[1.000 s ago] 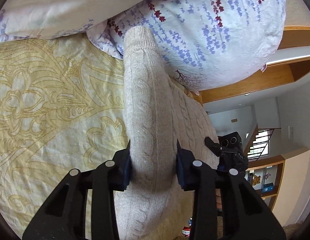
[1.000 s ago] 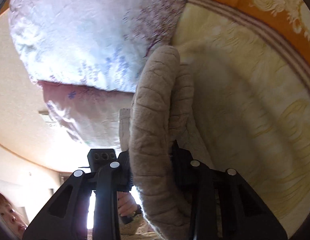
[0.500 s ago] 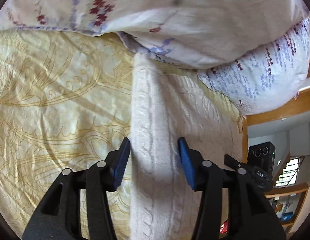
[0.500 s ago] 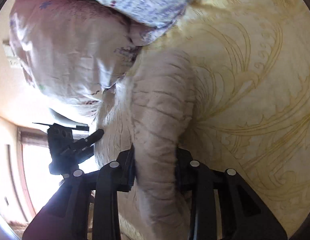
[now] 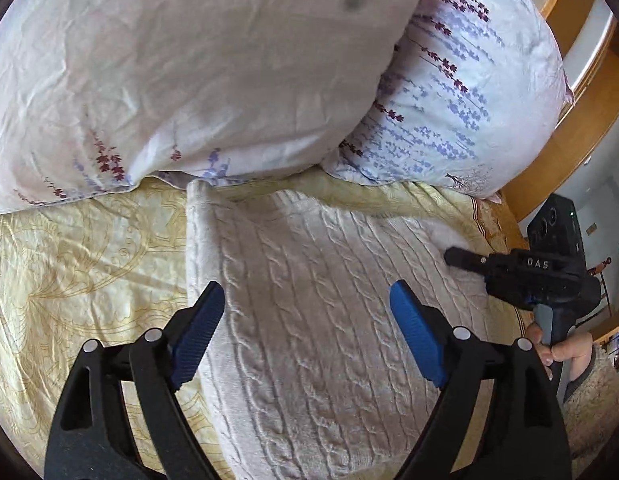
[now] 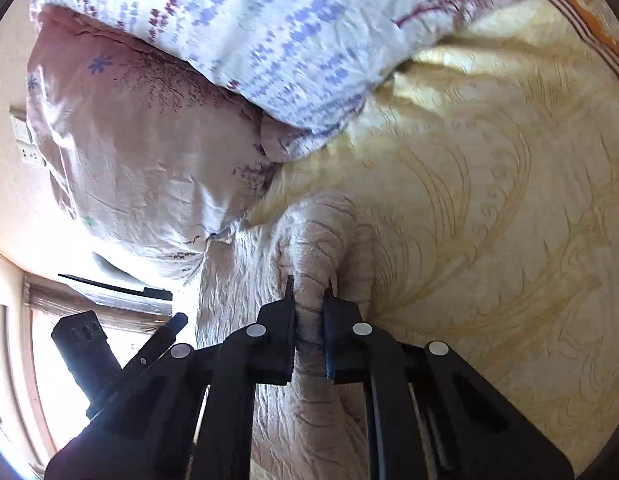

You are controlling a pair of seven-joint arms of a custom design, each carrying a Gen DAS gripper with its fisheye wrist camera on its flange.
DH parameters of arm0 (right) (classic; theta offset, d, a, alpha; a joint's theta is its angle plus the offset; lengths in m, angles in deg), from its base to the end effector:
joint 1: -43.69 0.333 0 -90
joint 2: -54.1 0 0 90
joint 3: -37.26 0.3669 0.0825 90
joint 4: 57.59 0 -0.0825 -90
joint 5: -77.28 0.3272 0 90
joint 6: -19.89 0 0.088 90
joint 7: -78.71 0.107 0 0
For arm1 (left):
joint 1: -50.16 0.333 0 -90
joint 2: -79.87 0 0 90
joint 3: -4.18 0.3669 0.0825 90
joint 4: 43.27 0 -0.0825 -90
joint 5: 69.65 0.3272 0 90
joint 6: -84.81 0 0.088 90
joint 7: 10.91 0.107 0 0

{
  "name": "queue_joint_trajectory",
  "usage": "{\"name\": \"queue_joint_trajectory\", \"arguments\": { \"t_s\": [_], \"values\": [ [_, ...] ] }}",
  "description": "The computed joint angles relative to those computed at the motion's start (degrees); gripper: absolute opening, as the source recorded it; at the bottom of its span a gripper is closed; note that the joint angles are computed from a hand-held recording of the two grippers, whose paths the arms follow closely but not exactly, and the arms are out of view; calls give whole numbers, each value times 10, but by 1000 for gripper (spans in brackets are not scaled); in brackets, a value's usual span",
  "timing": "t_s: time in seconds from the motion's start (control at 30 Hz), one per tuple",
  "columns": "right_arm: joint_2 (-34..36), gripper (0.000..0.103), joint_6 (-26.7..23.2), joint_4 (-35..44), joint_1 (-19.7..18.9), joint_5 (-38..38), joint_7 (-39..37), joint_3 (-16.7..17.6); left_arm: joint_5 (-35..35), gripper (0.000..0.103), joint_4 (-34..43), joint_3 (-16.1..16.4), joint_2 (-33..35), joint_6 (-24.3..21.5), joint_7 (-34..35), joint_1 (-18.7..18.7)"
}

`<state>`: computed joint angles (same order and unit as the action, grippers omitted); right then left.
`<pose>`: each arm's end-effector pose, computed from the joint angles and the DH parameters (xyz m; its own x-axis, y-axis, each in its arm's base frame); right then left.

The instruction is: Fold small clothes

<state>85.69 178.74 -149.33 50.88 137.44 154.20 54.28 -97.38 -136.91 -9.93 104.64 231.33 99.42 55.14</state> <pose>0.6712 0.2089 0.4440 -0.0733 -0.6487 -0.7575 -0.8674 0.4163 -0.2725 0.6779 -0.0696 0.5004 -0.2131 -0.9138 0.3456 -0.8622 0.0096 -0.5064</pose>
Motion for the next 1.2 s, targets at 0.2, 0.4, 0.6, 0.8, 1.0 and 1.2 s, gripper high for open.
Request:
{"name": "queue_joint_trajectory", "arguments": {
  "t_s": [0.2,0.4,0.6,0.8,1.0,1.2],
  "values": [
    [10,9,3,10,52,-140,111,-72,42,85,30,12,25,-15,-25,-25],
    [17,15,-24,11,56,-239,197,-85,108,92,34,21,39,-12,-37,-48],
    [-53,32,108,-78,107,-387,226,-116,91,92,-29,1,-6,41,-17,-26],
    [-95,32,132,-149,178,-528,258,-160,112,92,-141,26,-75,125,-38,-46],
    [-118,32,141,-202,230,-618,356,-207,150,92,-206,42,-108,144,-82,-56],
    [-103,33,64,-189,279,-744,456,-259,137,89,-180,39,-79,63,-111,-39]
  ]
}}
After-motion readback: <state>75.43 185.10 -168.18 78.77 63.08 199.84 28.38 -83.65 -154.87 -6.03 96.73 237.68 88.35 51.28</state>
